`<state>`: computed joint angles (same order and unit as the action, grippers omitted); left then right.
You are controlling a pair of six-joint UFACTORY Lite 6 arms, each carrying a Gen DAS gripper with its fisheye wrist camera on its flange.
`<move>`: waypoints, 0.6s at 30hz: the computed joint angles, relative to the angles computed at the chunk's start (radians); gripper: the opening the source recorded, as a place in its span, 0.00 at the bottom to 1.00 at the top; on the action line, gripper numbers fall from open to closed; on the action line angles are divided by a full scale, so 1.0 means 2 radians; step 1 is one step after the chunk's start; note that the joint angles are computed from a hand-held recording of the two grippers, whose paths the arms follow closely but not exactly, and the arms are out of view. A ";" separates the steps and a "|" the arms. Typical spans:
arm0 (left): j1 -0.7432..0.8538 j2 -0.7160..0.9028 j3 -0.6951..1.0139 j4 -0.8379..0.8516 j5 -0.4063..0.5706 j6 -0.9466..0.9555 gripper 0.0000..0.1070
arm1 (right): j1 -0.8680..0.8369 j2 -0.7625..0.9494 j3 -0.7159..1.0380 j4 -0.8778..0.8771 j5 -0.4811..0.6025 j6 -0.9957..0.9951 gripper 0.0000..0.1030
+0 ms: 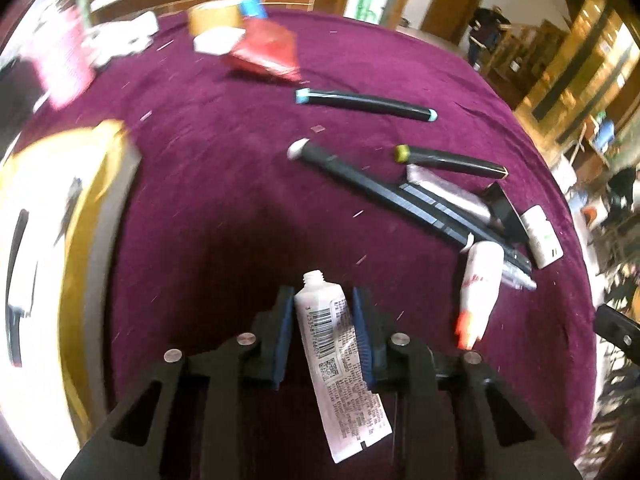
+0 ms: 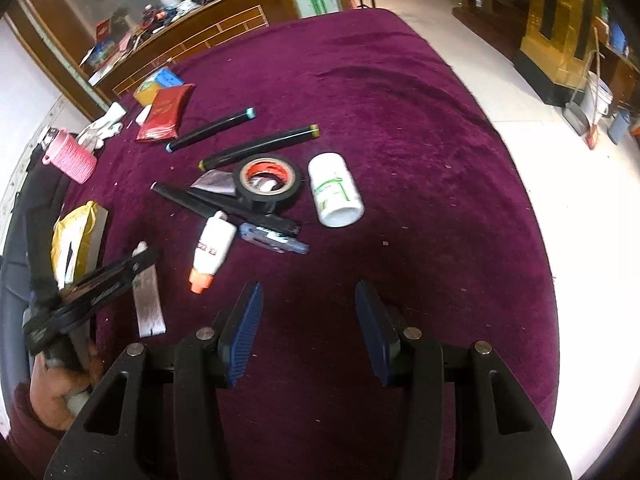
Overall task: Organize objects
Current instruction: 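Grasp the white barcode tube with the left tool while the right grasps the orange-capped bottle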
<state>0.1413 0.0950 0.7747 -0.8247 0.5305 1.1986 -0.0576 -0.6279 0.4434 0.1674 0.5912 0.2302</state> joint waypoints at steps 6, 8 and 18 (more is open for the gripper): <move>0.047 -0.048 -0.062 -0.039 0.005 0.055 0.30 | 0.050 0.128 0.050 0.099 -0.054 -0.067 0.45; 0.032 -0.060 -0.079 -0.063 0.002 0.066 0.51 | 0.061 0.177 0.075 0.140 -0.068 -0.097 0.45; 0.075 -0.104 -0.121 -0.070 0.015 0.146 0.20 | 0.139 0.343 0.184 0.066 -0.113 0.026 0.45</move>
